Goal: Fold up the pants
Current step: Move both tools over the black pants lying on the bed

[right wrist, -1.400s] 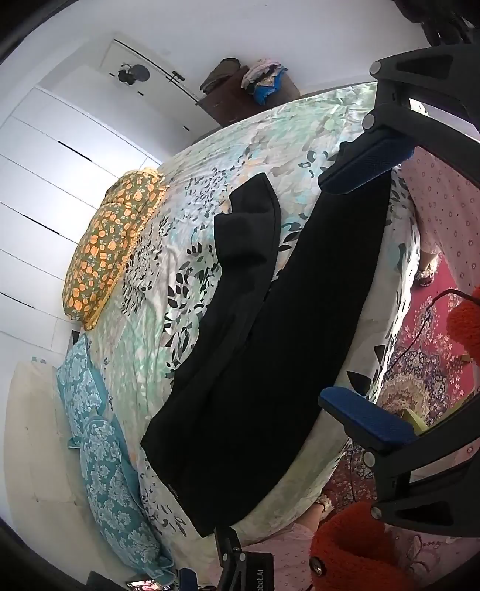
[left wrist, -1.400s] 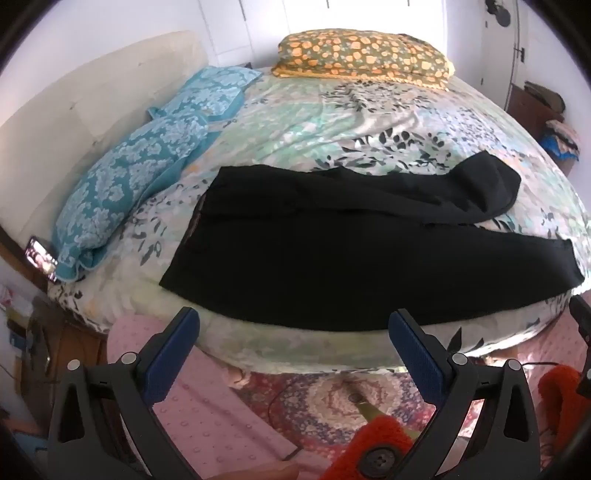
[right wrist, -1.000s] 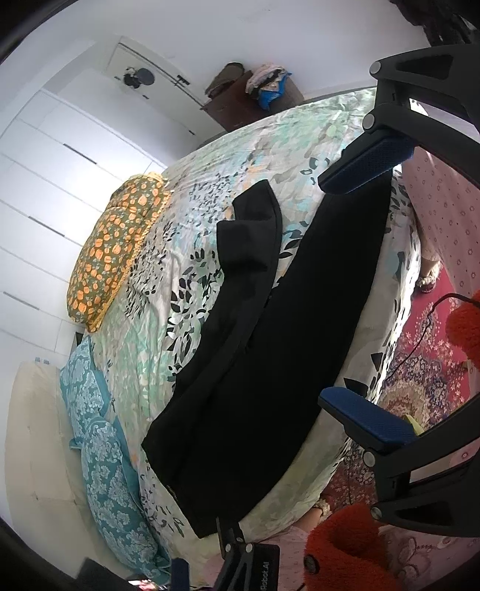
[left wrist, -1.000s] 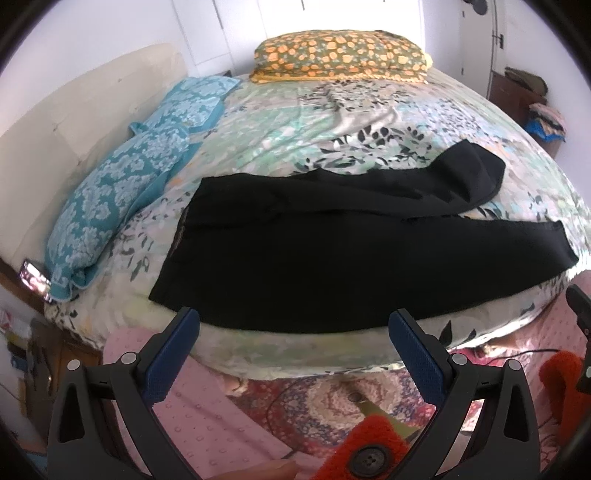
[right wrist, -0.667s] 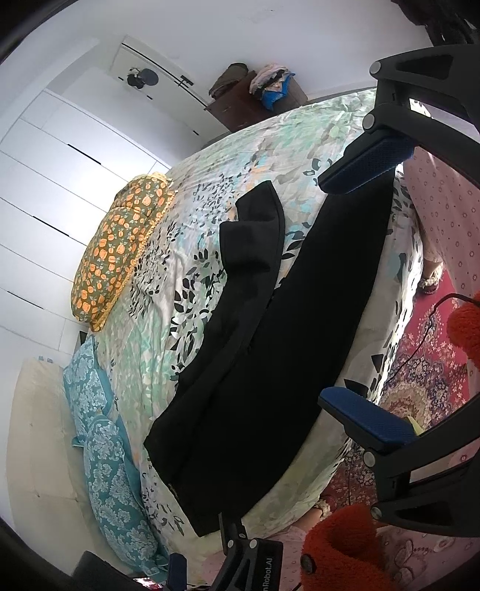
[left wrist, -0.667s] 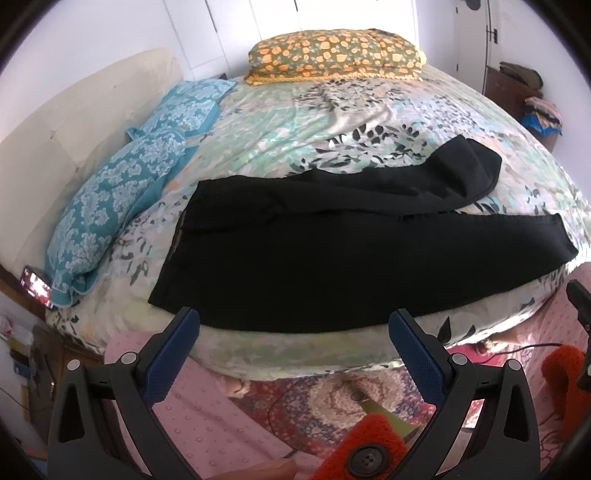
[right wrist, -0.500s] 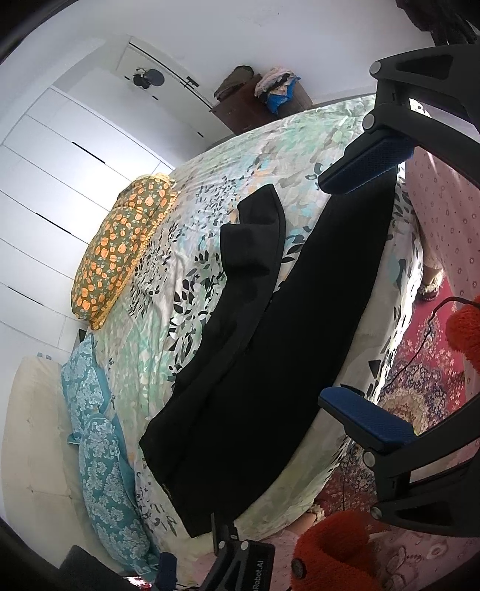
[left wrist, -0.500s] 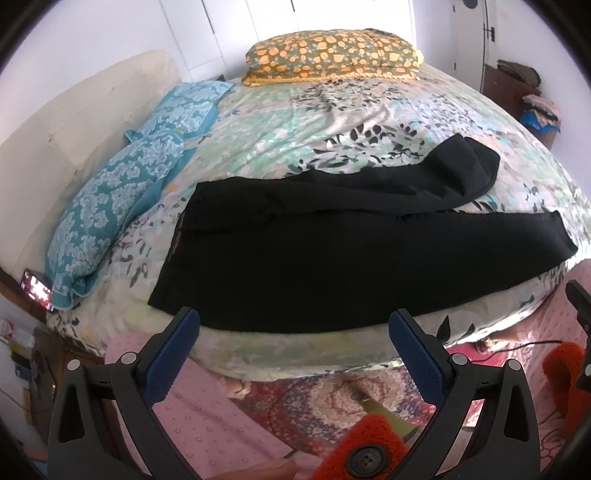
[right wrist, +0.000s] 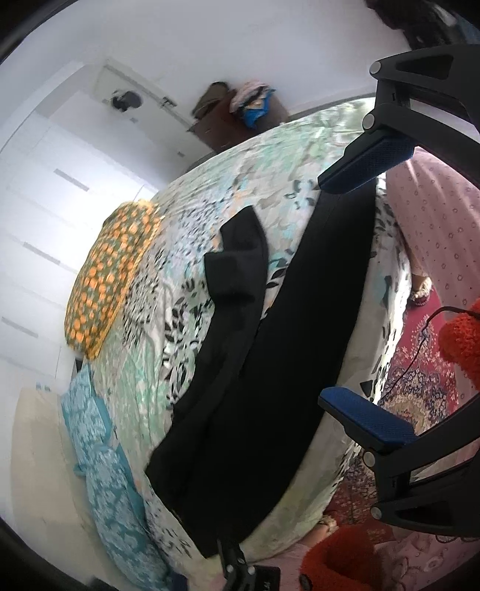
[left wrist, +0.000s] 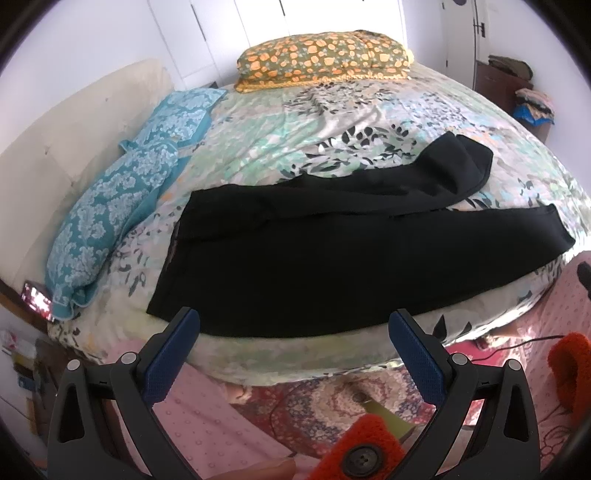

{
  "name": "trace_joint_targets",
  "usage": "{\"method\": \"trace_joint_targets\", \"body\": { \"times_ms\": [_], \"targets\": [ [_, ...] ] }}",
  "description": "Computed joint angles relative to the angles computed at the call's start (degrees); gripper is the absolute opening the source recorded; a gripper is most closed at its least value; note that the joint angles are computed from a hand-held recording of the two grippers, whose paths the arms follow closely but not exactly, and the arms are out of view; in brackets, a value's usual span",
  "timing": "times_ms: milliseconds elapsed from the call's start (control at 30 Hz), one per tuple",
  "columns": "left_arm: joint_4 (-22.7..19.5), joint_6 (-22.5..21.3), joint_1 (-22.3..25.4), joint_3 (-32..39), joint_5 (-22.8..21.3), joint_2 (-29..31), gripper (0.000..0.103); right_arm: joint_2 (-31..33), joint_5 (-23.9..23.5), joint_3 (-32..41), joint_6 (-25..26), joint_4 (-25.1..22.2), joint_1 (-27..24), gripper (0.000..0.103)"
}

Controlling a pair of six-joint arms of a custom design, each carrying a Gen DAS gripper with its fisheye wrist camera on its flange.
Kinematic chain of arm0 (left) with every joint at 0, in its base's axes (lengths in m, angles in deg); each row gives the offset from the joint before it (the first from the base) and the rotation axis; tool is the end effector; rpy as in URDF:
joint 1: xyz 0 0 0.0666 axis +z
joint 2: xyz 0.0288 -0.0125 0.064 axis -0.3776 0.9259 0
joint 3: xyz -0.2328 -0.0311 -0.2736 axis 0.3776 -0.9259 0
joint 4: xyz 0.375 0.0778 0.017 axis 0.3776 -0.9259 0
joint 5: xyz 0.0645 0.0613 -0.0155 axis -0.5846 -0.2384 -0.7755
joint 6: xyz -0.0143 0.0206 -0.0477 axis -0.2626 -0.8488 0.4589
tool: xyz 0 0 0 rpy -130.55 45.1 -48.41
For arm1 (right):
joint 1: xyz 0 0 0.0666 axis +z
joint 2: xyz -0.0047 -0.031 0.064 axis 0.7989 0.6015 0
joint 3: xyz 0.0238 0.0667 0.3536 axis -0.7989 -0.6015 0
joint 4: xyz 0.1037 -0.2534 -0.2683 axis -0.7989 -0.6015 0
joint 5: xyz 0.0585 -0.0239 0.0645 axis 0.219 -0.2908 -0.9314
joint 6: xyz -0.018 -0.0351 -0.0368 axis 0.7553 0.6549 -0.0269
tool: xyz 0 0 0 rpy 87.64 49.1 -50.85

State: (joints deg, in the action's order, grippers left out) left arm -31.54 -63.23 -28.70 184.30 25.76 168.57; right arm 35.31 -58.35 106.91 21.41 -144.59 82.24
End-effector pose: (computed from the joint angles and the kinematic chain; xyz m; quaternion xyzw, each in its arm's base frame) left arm 0.6075 -0.0590 0.4738 -0.0181 0.9433 0.1205 0.3087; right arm 0.5302 0.2772 0.5253 -0.1706 0.9050 -0.1418 0.3630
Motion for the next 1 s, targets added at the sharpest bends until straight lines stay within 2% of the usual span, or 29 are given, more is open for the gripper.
{"method": "trace_joint_targets", "body": {
  "times_ms": [167, 533, 1000],
  "targets": [
    [0.06, -0.52, -0.31, 0.35, 0.1, 0.19, 0.102, -1.93, -1.52, -2.14, -2.82, -0.22, -0.92, 0.103],
    [0.15, -1.62, -0.92, 1.08, 1.71, 0.33, 0.102, -6.57, 0.04, -7.45, -10.1, -0.69, -3.0, 0.103],
    [-0.64, -0.75, -0.91, 1.83, 2.8, 0.67, 0.102, -9.17, 2.84, -10.72, -14.79, -3.52, -3.99, 0.103]
  ]
}}
